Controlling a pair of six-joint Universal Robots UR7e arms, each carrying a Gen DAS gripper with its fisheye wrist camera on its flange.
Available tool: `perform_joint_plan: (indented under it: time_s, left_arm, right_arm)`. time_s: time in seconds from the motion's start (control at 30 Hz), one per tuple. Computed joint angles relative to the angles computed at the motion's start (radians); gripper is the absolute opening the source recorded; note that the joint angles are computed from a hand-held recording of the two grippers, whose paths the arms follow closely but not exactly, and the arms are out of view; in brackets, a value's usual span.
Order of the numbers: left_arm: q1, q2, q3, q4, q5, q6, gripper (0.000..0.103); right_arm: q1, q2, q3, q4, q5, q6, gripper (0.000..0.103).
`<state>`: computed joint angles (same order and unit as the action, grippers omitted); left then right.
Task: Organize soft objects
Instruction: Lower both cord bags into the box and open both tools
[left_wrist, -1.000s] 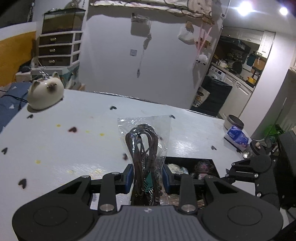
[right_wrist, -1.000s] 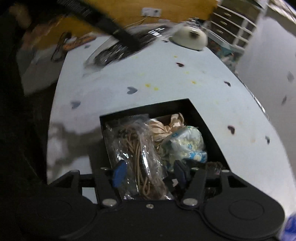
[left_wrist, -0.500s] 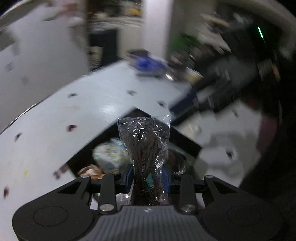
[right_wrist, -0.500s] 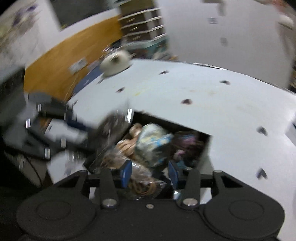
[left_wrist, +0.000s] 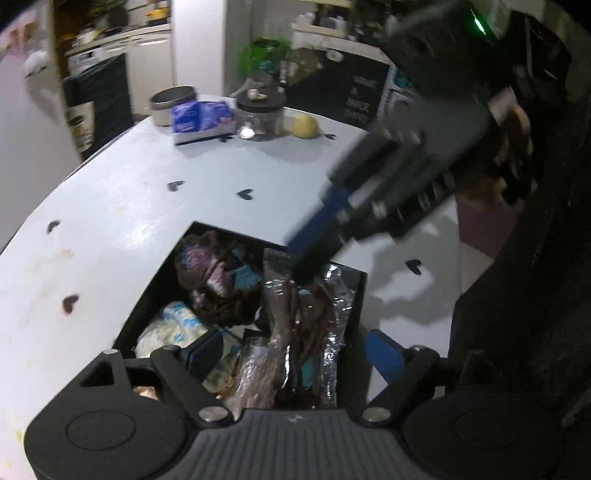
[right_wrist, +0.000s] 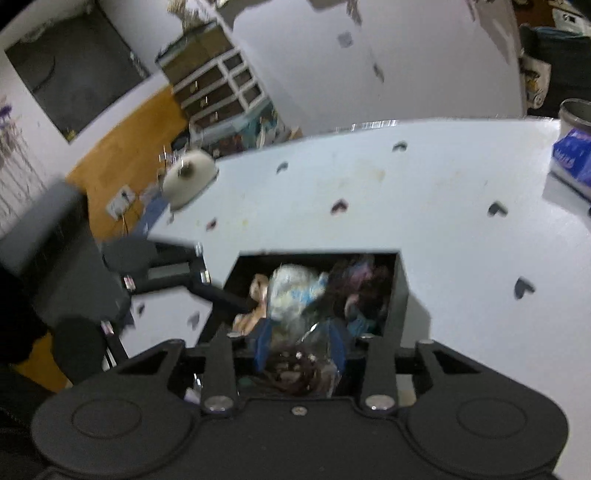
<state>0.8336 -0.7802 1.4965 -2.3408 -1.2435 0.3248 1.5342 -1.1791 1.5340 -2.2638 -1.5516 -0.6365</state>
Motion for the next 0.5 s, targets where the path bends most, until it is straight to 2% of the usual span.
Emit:
perform_joint_plan:
  time_s: [0.1,0.23,0.33,0.5]
  left_arm:
    - [-0.001,-0.020,0.034,-0.035,0.027,-0.066,0.083]
    - [-0.012,-0.033,0.085,-0.071,0.131,-0.208,0.076]
    - [-0.019,-0.032,0.104,-0.054,0.205,-0.290,0.075]
    - [-0.023,-0.021,0.120,-0.053,0.260,-0.372,0.075]
  right_arm:
    - [0.010,0.012,-0.003,0.051,-0.040,-0.013,0.018]
    - [0.025,0.029,-0.010,0.111,-0.092,-0.054,0.006]
    - [0.039,0.040,-0.011,0.150,-0.170,-0.069,0.005]
    - [0.043,0.051,-0.007,0.176,-0.232,-0.051,0.004]
